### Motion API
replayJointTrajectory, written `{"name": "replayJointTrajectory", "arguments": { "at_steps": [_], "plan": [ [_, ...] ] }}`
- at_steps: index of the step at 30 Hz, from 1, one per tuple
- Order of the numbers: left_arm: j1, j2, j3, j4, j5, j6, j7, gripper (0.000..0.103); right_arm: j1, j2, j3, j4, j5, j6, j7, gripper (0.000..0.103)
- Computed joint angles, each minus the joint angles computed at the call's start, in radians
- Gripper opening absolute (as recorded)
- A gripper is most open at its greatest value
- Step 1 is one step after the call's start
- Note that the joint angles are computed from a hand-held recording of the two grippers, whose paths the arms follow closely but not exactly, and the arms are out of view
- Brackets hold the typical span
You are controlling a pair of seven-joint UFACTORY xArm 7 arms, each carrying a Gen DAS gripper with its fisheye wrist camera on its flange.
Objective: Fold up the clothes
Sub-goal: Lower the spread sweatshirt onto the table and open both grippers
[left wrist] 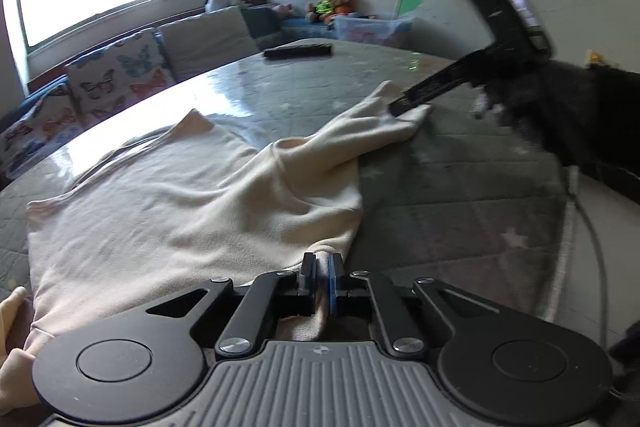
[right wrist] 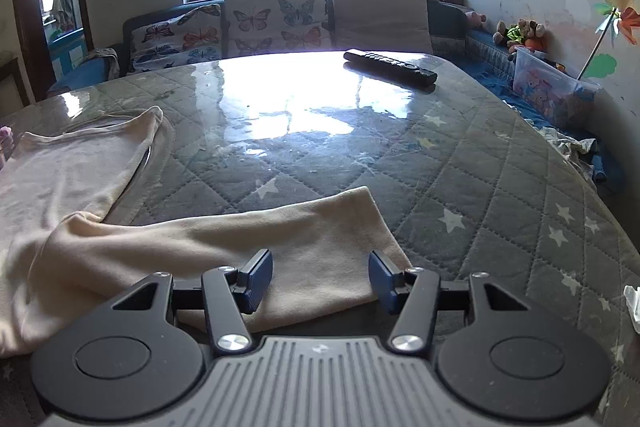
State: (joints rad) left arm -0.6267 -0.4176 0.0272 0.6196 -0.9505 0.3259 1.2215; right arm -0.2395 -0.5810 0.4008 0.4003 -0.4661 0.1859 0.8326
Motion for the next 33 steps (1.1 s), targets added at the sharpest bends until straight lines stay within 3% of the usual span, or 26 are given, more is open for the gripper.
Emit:
{"name": "replayJointTrajectory", "arguments": {
  "at_steps": [4,14,17,21,26,31,33],
  "plan": [
    [0.005,-0.086,0.026,-0.042,0.027,0.096,0.045,0.006,0.008,-0.010,-0.016,-0.003,0.004,0.023,-0.010,0.054],
    [-0.007,-0.106,0.018,-0.076,0.030,0.087,0.041,0.007,-0.044,0.015,0.011,0.041,-0.066,0.070,0.031,0.054],
    [-0.005,-0.116,0.008,-0.075,0.043,0.057,0.023,0.012,-0.070,0.042,0.010,0.066,-0.106,0.072,0.055,0.054],
    [-0.082,-0.120,0.035,-0.057,-0.003,0.017,0.085,0.032,-0.032,0.026,-0.063,0.050,-0.077,0.043,0.054,0.051],
    [-0.165,-0.017,0.026,0.005,-0.088,-0.067,0.185,0.032,0.015,-0.038,-0.115,-0.003,-0.020,0.066,0.009,0.047],
    [-0.133,0.094,-0.051,0.054,-0.094,-0.123,0.173,0.032,0.051,-0.058,-0.151,-0.043,0.055,0.062,-0.037,0.034],
    [-0.123,0.124,-0.071,0.059,-0.084,-0.148,0.173,0.021,0.039,-0.055,-0.140,-0.049,0.066,0.049,-0.041,0.033]
  ]
}}
